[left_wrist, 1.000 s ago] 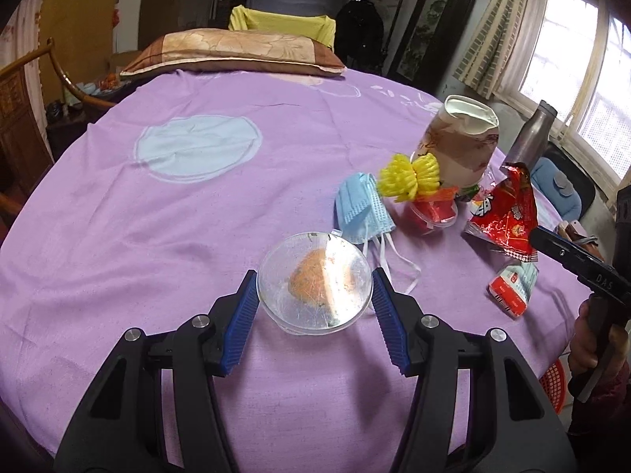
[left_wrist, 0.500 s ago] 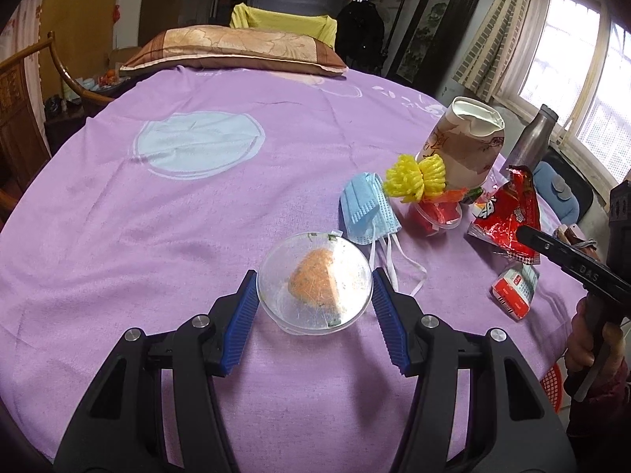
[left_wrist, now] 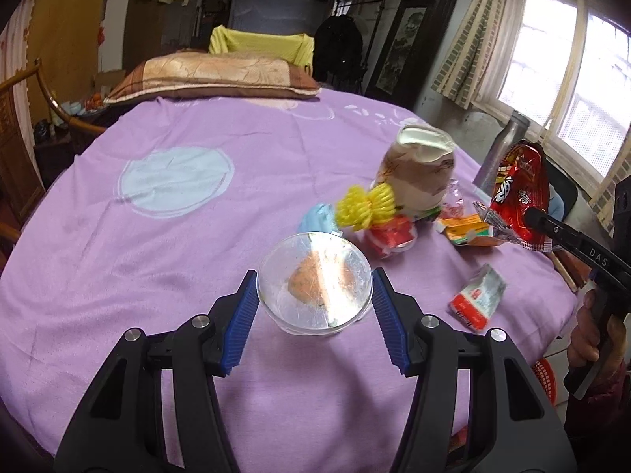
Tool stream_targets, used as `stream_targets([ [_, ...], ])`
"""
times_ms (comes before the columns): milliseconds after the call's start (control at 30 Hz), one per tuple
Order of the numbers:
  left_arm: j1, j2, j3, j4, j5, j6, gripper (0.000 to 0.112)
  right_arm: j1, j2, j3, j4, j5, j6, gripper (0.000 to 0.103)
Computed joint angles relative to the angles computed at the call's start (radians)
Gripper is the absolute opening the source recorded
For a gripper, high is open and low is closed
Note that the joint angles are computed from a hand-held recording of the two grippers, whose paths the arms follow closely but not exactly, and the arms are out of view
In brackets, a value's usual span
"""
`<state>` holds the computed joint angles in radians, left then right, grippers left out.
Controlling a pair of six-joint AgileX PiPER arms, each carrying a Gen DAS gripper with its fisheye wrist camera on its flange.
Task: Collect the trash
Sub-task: 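Lift the clear cup with the left tool while the right tool grasps the red snack bag, then carry cup and snack bag to the red wastebasket and release both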
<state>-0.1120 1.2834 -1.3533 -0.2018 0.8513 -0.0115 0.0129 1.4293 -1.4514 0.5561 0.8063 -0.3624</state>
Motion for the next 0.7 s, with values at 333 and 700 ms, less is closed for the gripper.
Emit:
stream_targets([
  [333,-0.217,0.001,-0.082,0.083,0.011,-0.089,0.057,-0.204,-0.194,0.124,0.103,0.051,-0.112,0.009],
  [700,-0.538,0.094,-0.195,0.194,0.009,-0.205,0.057,-0.753,-0.371,0.232,0.360,0.317,-0.399,0.009],
])
